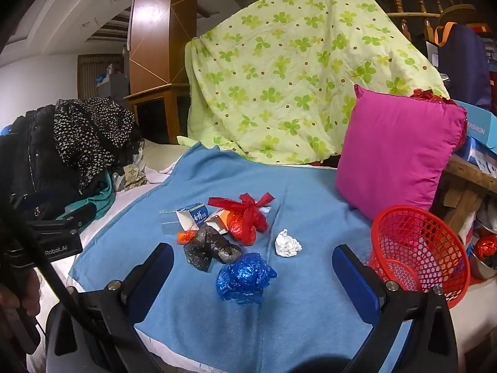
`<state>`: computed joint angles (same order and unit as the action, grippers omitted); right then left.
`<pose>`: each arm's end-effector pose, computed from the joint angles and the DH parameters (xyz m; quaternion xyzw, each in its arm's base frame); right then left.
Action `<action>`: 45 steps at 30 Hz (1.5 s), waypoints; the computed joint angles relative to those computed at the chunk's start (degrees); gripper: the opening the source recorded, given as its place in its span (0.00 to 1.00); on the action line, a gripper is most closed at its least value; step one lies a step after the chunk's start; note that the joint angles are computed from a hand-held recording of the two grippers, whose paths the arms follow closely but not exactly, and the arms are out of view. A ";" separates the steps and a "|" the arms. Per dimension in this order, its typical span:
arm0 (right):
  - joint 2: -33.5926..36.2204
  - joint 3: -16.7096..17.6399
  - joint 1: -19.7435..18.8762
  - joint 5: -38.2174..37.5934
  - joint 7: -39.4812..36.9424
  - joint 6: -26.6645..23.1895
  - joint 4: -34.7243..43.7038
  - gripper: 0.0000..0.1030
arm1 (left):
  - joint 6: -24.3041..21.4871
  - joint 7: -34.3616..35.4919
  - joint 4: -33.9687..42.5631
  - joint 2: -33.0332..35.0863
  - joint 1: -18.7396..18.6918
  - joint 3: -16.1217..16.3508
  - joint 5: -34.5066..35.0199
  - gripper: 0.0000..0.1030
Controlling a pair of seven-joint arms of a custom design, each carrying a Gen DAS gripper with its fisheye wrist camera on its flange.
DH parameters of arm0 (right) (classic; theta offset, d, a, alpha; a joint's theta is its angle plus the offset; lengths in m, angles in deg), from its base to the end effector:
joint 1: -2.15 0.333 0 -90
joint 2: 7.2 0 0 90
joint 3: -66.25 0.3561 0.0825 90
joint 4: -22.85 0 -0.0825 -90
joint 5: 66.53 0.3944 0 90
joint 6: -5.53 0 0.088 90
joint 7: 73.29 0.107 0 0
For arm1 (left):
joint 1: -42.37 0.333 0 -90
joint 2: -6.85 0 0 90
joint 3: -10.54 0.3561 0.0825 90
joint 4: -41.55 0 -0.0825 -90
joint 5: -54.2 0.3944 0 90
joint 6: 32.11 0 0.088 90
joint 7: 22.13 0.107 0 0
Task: Collect trash
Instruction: 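Move left tool toward black plastic bag while right tool approaches blue plastic bag, then close left tool on black bag while right tool closes on blue bag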
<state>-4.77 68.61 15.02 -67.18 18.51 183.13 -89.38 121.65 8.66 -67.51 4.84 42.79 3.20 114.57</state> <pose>0.6036 0.1648 0.6254 -0.6721 0.5251 -0.3124 0.4183 0.5970 -0.1014 0.6301 -0.6447 0.5654 -0.2549 0.4470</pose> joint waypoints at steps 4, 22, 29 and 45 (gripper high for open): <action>0.27 -0.45 0.46 -1.99 1.97 0.41 -0.05 1.00 | -0.12 -0.02 0.03 0.20 -0.07 -0.01 0.09 1.00; 3.79 1.49 -1.32 6.33 -5.52 -2.03 2.16 1.00 | 2.08 5.74 0.47 3.32 -0.23 1.43 -6.28 1.00; 10.64 4.92 -5.46 17.33 -11.85 -11.40 8.38 1.00 | 6.40 20.32 0.37 8.61 0.72 2.52 -25.10 1.00; 33.58 2.93 -4.23 21.44 -5.02 -37.15 39.16 0.63 | 14.18 42.21 7.44 20.58 2.94 -0.49 -54.23 0.98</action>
<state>28.81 71.54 10.79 -45.74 13.49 145.98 -50.22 135.83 50.86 -60.07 25.42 45.73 2.71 60.34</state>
